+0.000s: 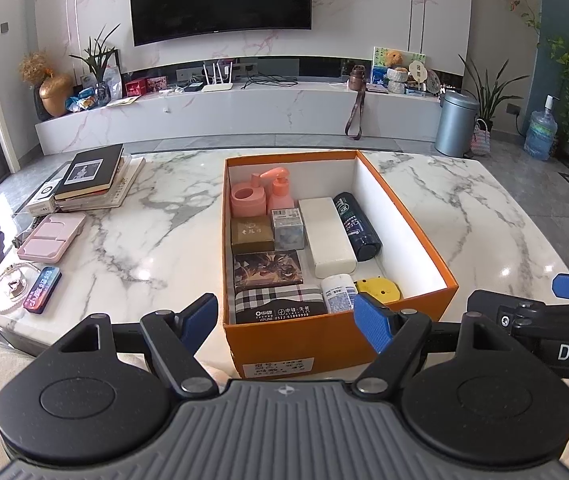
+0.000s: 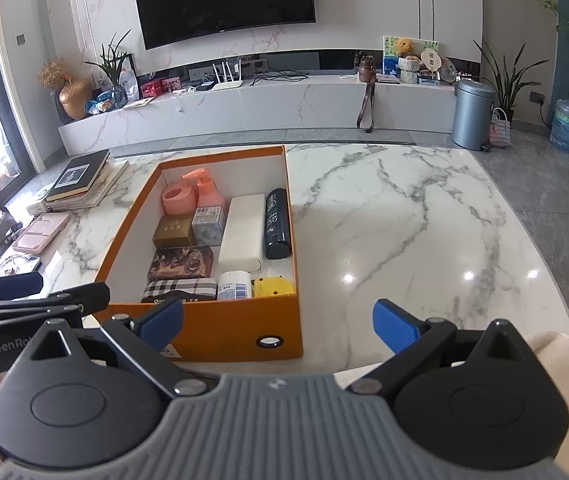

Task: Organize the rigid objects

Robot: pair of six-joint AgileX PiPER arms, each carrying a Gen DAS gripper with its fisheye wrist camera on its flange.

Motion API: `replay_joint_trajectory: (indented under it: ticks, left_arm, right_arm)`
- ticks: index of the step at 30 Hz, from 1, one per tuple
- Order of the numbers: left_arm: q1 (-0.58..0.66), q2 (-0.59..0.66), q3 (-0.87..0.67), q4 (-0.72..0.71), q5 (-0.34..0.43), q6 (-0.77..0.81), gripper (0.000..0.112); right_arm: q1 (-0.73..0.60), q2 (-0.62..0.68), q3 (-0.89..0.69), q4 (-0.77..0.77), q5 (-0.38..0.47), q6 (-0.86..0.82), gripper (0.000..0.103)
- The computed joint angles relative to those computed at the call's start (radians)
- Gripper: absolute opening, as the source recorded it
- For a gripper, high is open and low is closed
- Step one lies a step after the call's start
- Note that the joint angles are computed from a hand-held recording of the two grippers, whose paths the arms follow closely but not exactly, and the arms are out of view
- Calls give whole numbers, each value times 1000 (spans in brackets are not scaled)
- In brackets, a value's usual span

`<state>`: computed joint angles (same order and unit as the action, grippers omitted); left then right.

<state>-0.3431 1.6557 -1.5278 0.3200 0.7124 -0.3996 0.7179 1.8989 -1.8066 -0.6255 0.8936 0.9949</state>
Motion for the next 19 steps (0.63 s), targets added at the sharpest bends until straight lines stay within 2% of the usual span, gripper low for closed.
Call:
replay_joint_trajectory:
  ticks: [19]
  left_arm:
    - [-4, 2, -7, 1, 6, -8, 91]
  right_arm:
    - [-2, 7, -7, 24, 9, -19, 100]
